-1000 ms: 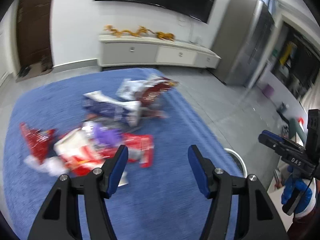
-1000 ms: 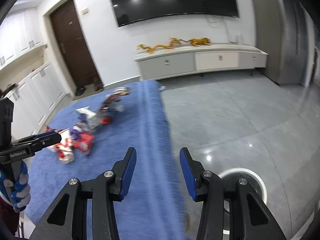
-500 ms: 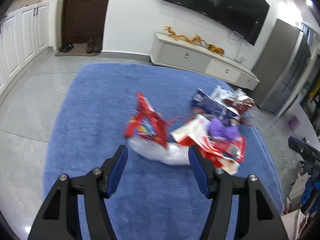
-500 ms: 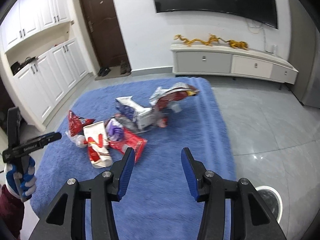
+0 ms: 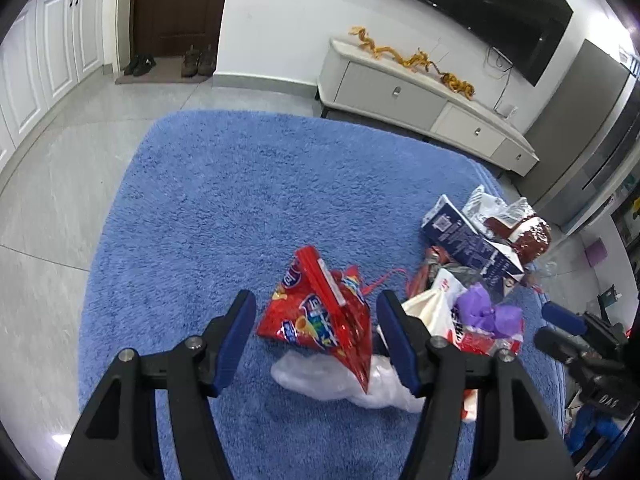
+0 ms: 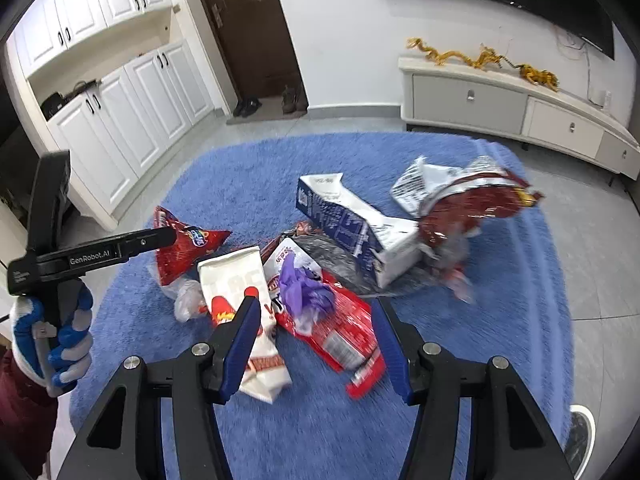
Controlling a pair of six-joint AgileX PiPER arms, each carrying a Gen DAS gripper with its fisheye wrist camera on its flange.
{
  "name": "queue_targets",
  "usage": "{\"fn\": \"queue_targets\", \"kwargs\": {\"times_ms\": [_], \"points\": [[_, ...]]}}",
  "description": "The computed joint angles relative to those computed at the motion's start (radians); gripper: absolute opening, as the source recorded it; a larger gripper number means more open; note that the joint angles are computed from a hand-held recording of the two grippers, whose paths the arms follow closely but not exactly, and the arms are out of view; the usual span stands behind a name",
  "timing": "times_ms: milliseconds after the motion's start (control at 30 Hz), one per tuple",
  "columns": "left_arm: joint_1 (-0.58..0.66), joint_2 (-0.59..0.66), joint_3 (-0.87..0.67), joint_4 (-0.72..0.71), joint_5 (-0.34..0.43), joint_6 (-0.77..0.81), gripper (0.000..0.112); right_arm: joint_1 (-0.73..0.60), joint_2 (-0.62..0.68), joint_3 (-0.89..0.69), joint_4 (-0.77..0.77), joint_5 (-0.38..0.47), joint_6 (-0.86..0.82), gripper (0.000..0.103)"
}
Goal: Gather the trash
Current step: 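Grasp the red snack bag with the left tool while the right tool grasps the purple glove, then carry both items over the bin and open both tools to drop them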
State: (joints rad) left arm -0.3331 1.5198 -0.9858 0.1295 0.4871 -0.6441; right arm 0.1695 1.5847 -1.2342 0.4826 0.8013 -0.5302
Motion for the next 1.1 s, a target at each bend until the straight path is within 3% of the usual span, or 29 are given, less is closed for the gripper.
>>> {"fn": "queue_targets", "kwargs": {"times_ms": [100,200,267,400,467,767,933,1100], "points": [[0.018,0.034,-0.026,-0.047,0.001,0.042,0.060,0.029,0.043,-0.015,-0.021,-0.018,0.024,0.055],[0.036,0.048,-0.037,-0.101,0.001,0.099,0.052,0.045,0.077,-0.023,-0.033,-0.033,0.040,0.055],[0.052,0.057,-0.041,-0.156,0.004,0.154,0.042,0.042,0.094,-0.026,-0.017,-0.032,0.033,0.055],[0.076,0.067,-0.042,-0.265,0.007,0.255,0.024,0.035,0.119,-0.027,0.018,-0.024,-0.002,0.037],[0.077,0.066,-0.045,-0.292,0.011,0.282,0.014,0.030,0.115,-0.012,0.035,-0.030,-0.028,0.036],[-0.023,0.006,-0.074,-0.082,0.037,0.083,0.009,-0.077,0.010,0.077,0.227,-0.010,-0.250,0.035],[-0.117,-0.027,-0.110,0.064,0.081,-0.079,0.008,-0.188,-0.069,0.117,0.316,0.069,-0.372,0.035],[-0.238,-0.027,-0.183,0.205,0.174,-0.231,0.008,-0.351,-0.137,0.138,0.388,0.182,-0.487,0.035]]}}
